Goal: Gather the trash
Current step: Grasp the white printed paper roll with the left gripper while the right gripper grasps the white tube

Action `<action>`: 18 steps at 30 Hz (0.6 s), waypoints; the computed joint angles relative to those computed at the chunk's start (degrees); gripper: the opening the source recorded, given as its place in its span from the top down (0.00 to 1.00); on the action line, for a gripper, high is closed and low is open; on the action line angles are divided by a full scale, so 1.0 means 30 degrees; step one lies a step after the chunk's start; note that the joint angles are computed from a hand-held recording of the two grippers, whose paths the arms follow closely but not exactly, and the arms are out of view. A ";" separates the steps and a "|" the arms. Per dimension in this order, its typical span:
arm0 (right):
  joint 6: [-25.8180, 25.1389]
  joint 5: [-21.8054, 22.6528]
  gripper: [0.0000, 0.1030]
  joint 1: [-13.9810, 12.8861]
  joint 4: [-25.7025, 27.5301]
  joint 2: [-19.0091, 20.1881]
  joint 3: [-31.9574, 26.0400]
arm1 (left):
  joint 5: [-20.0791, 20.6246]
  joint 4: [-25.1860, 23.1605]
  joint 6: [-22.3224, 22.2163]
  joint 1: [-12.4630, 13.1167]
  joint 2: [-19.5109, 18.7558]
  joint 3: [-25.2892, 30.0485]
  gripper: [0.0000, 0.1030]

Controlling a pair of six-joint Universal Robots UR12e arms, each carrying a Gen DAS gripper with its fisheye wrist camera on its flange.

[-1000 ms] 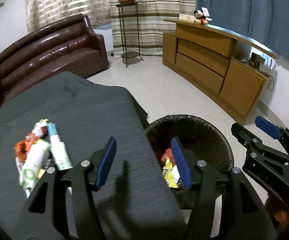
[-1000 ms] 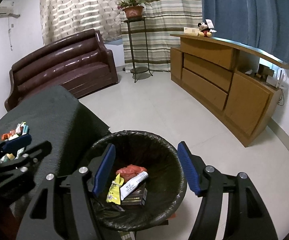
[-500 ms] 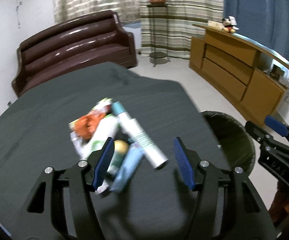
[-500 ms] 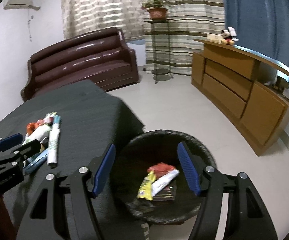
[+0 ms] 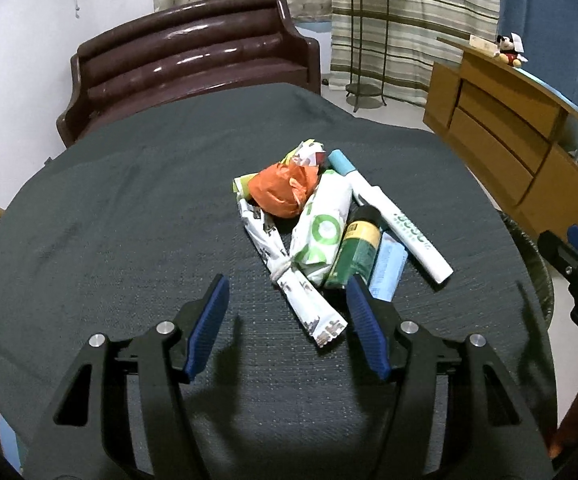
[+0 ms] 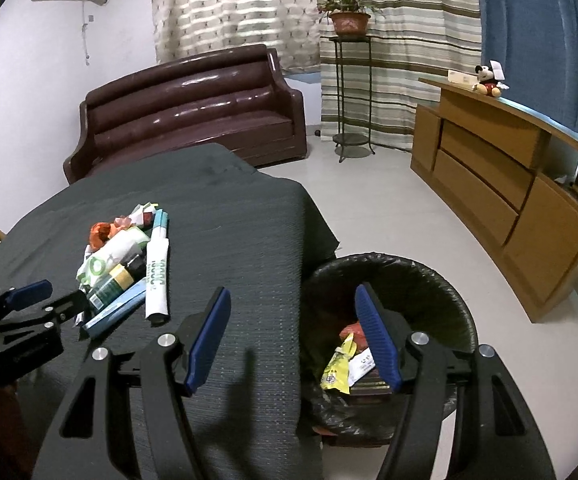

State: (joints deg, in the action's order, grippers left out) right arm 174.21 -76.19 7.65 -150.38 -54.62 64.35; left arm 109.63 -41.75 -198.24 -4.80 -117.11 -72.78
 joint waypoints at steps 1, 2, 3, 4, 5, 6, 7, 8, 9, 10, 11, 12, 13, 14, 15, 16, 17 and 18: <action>-0.0044 -0.0008 0.38 0.0010 0.0083 0.0013 -0.0044 | -0.0059 -0.0156 -0.0024 0.0033 0.0005 0.0012 0.41; -0.0030 -0.0045 0.38 0.0050 0.0083 0.0019 -0.0053 | -0.0155 -0.0259 -0.0080 0.0071 0.0027 -0.0008 0.41; -0.0012 -0.0036 0.38 0.0061 0.0066 0.0011 -0.0043 | -0.0195 -0.0297 -0.0122 0.0108 0.0039 -0.0041 0.41; 0.0013 -0.0041 0.38 0.0069 0.0019 0.0020 -0.0032 | -0.0179 -0.0376 -0.0155 0.0131 0.0063 -0.0083 0.41; 0.0020 -0.0053 0.38 0.0090 -0.0013 0.0011 -0.0005 | -0.0203 -0.0427 -0.0167 0.0185 0.0161 -0.0262 0.41; 0.0007 -0.0050 0.38 0.0105 0.0008 0.0026 -0.0028 | -0.0211 -0.0485 -0.0193 0.0223 0.0234 -0.0383 0.41; 0.0006 -0.0056 0.38 0.0134 -0.0006 0.0019 0.0000 | -0.0161 -0.0625 -0.0256 0.0227 0.0227 -0.0371 0.41; -0.0004 -0.0034 0.38 0.0145 0.0001 0.0019 0.0003 | -0.0114 -0.0732 -0.0318 0.0264 0.0287 -0.0459 0.41; -0.0008 -0.0015 0.38 0.0159 0.0014 0.0025 -0.0009 | -0.0071 -0.0763 -0.0366 0.0268 0.0325 -0.0524 0.41; -0.0005 0.0001 0.38 0.0171 -0.0003 0.0022 0.0004 | -0.0034 -0.0787 -0.0441 0.0279 0.0359 -0.0574 0.41; -0.0002 0.0013 0.38 0.0182 -0.0023 -0.0007 0.0047 | -0.0006 -0.0820 -0.0544 0.0277 0.0378 -0.0585 0.41; -0.0024 0.0053 0.38 0.0172 -0.0010 -0.0021 0.0059 | -0.0021 -0.0795 -0.0550 0.0290 0.0385 -0.0592 0.41; -0.0067 0.0109 0.38 0.0143 0.0000 -0.0044 0.0084 | -0.0032 -0.0738 -0.0504 0.0297 0.0371 -0.0565 0.41; -0.0082 0.0107 0.38 0.0163 0.0010 -0.0041 0.0074 | 0.0015 -0.0635 -0.0392 0.0292 0.0326 -0.0513 0.41; -0.0095 0.0101 0.38 0.0189 0.0038 -0.0030 0.0051 | 0.0067 -0.0566 -0.0307 0.0287 0.0254 -0.0426 0.41; -0.0122 0.0119 0.38 0.0189 0.0080 -0.0015 0.0016 | 0.0080 -0.0548 -0.0271 0.0282 0.0167 -0.0316 0.41; -0.0151 0.0130 0.38 0.0204 0.0102 -0.0010 0.0001 | 0.0019 -0.0614 -0.0252 0.0315 0.0079 -0.0186 0.41; -0.0209 0.0201 0.38 0.0157 0.0132 -0.0029 0.0011 | -0.0035 -0.0682 -0.0256 0.0351 0.0026 -0.0103 0.41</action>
State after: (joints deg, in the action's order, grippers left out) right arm 173.58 -75.59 8.13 -149.98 -54.71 64.38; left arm 109.53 -43.80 -199.01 -3.75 -117.03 -73.09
